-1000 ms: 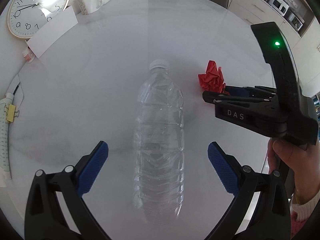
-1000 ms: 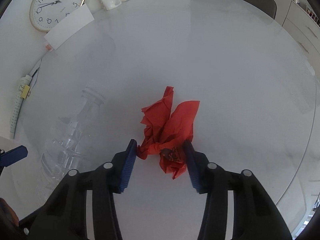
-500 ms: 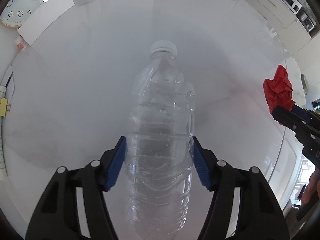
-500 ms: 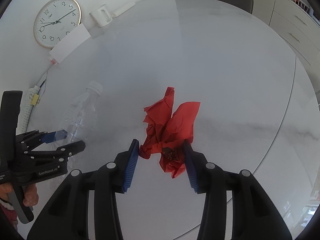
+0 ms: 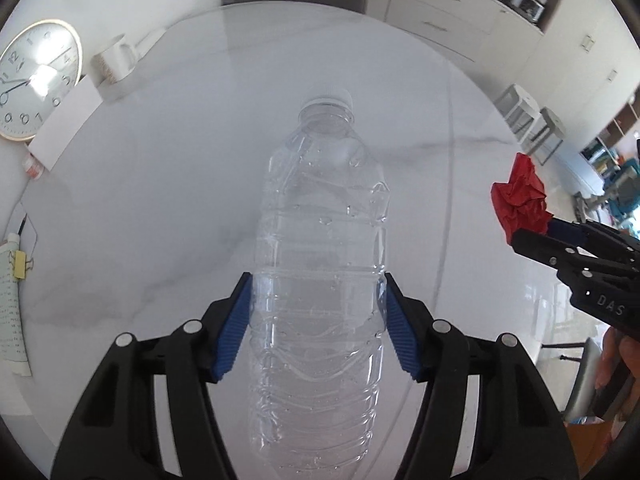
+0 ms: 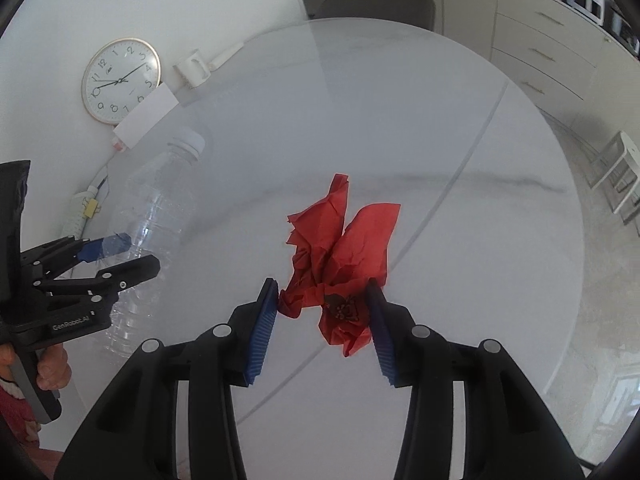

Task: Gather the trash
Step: 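Carry red wrapper and bottle to the wastebasket and open both grippers over it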

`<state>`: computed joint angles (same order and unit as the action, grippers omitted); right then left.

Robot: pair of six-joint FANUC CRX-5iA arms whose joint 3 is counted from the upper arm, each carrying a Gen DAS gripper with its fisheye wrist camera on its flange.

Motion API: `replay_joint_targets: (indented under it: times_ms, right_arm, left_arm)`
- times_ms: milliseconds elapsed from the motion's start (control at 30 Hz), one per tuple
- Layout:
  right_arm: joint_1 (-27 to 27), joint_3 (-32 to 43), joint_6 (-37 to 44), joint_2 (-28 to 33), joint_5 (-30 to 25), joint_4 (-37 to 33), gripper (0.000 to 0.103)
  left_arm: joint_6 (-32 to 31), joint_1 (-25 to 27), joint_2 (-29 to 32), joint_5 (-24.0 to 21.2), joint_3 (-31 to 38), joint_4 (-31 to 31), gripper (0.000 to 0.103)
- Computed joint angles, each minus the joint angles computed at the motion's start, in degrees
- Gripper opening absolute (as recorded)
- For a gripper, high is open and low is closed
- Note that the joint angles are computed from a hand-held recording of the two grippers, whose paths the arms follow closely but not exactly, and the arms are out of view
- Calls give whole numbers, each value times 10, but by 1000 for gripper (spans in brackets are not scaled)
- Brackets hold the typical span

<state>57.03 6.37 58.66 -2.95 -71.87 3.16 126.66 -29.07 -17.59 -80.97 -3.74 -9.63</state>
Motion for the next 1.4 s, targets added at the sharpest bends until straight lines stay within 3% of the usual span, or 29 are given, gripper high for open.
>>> replay_joint_targets:
  times_ms: [233, 367, 467, 600, 767, 900, 1033, 1400]
  right_arm:
    - [58, -183, -200, -211, -88, 94, 46]
    - [85, -268, -300, -318, -159, 107, 46]
    - [82, -323, -327, -372, -187, 103, 46]
    - [12, -379, -242, -392, -162, 67, 47]
    - [-127, -439, -73, -368, -76, -9, 48]
    - [-204, -459, 26, -361, -52, -58, 69]
    - [-212, -454, 50, -395, -61, -49, 82]
    - [-311, -401, 46, -503, -158, 1, 92]
  left_arm:
    - [-4, -137, 79, 41, 69, 26, 61]
    - [2, -204, 141, 54, 117, 42, 61]
    - [3, -243, 190, 47, 165, 40, 61]
    - [5, -267, 253, 29, 230, 32, 61]
    - [36, -286, 310, 4, 291, 26, 61]
    - [62, -310, 357, -30, 348, 11, 61]
    - [80, -334, 394, -44, 387, 10, 62]
    - [23, -357, 503, -22, 410, 99, 62]
